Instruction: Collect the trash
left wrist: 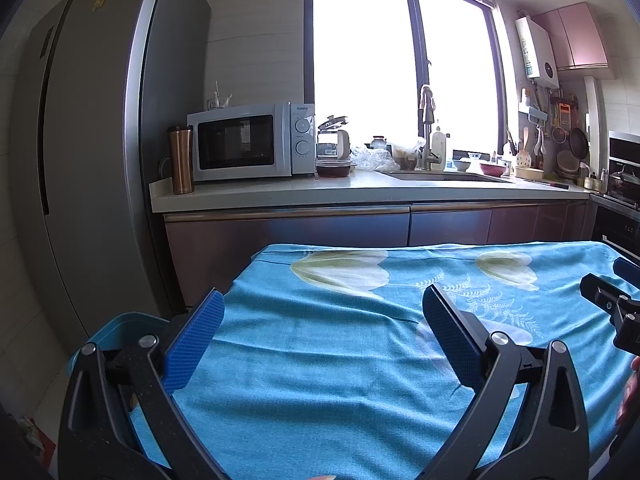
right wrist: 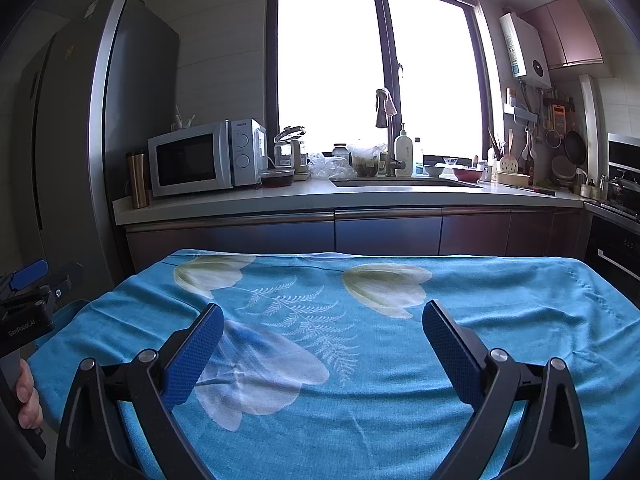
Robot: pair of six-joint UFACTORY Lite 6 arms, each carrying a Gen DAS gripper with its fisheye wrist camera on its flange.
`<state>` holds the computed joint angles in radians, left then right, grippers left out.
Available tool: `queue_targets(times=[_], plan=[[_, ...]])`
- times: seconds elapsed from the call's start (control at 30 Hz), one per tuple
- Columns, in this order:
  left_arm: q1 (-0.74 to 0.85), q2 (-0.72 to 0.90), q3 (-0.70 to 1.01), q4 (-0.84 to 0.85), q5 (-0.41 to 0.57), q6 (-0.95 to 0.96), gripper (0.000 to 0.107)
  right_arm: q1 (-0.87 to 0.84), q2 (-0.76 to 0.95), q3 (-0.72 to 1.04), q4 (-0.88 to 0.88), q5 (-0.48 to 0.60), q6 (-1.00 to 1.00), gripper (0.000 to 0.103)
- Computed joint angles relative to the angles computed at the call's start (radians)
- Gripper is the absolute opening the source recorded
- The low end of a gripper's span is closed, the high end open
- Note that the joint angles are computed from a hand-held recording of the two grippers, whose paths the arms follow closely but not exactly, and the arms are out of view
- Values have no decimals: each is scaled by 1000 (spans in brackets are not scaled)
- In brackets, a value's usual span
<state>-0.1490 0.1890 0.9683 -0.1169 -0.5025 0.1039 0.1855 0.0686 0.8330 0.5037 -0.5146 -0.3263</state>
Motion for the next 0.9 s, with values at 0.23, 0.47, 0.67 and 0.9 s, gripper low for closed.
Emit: queue_targets(times=[0.23, 0.47, 0.67, 0.9], plan=[[-9, 8, 5, -19, -4, 19, 98, -2, 4, 3, -2, 1, 2, 96], [-11, 10, 5, -28, -6, 27, 98, -4, 6, 5, -3, 2, 4, 96], [-15, 19, 14, -41, -6, 38, 98, -7, 12, 8, -8, 2, 8, 96], [-22, 39, 33, -61, -1, 50, 98, -14, 20, 11, -21, -1, 20, 96]])
